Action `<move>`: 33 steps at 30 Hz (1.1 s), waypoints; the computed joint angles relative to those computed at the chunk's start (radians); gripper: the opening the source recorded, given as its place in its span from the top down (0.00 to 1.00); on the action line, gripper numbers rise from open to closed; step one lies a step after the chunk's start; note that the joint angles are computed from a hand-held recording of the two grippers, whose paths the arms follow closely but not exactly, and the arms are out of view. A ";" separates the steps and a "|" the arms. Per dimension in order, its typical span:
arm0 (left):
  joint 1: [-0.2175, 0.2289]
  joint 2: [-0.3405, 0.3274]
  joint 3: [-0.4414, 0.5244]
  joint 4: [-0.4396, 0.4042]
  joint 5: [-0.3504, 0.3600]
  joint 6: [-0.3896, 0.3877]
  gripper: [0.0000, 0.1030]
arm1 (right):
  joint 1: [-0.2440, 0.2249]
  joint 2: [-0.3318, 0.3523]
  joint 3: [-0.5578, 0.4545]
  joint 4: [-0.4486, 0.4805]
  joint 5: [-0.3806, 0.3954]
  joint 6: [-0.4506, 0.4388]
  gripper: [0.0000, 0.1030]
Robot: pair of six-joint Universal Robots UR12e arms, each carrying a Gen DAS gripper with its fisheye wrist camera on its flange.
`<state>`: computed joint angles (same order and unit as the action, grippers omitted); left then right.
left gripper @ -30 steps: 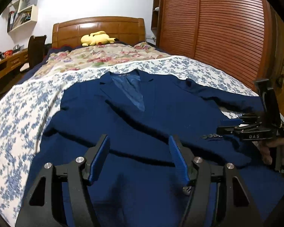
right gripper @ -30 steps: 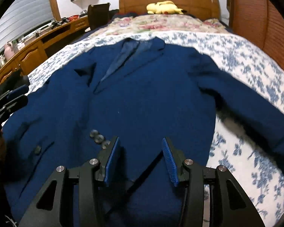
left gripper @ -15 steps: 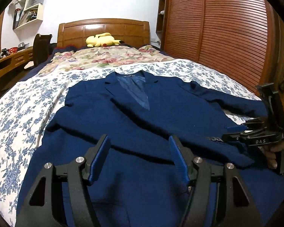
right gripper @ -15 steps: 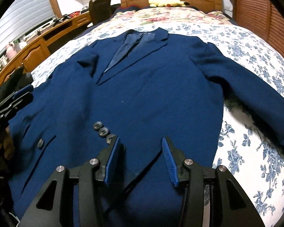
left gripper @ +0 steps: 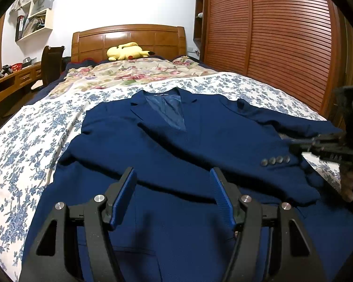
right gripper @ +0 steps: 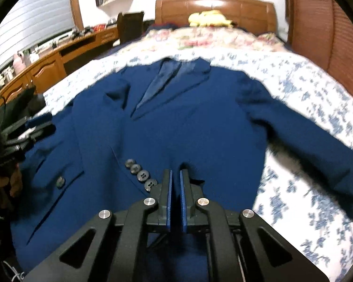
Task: Fold large clothes
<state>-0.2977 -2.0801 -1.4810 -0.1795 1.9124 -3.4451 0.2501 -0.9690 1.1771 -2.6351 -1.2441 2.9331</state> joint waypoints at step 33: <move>0.003 -0.002 -0.001 0.000 -0.004 -0.010 0.37 | -0.010 -0.047 0.077 -0.137 -0.274 0.175 0.46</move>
<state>-0.2946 -2.0820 -1.4824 -0.1791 1.9081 -3.4549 0.2401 -1.0156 1.2543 -2.7725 -1.5183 3.1078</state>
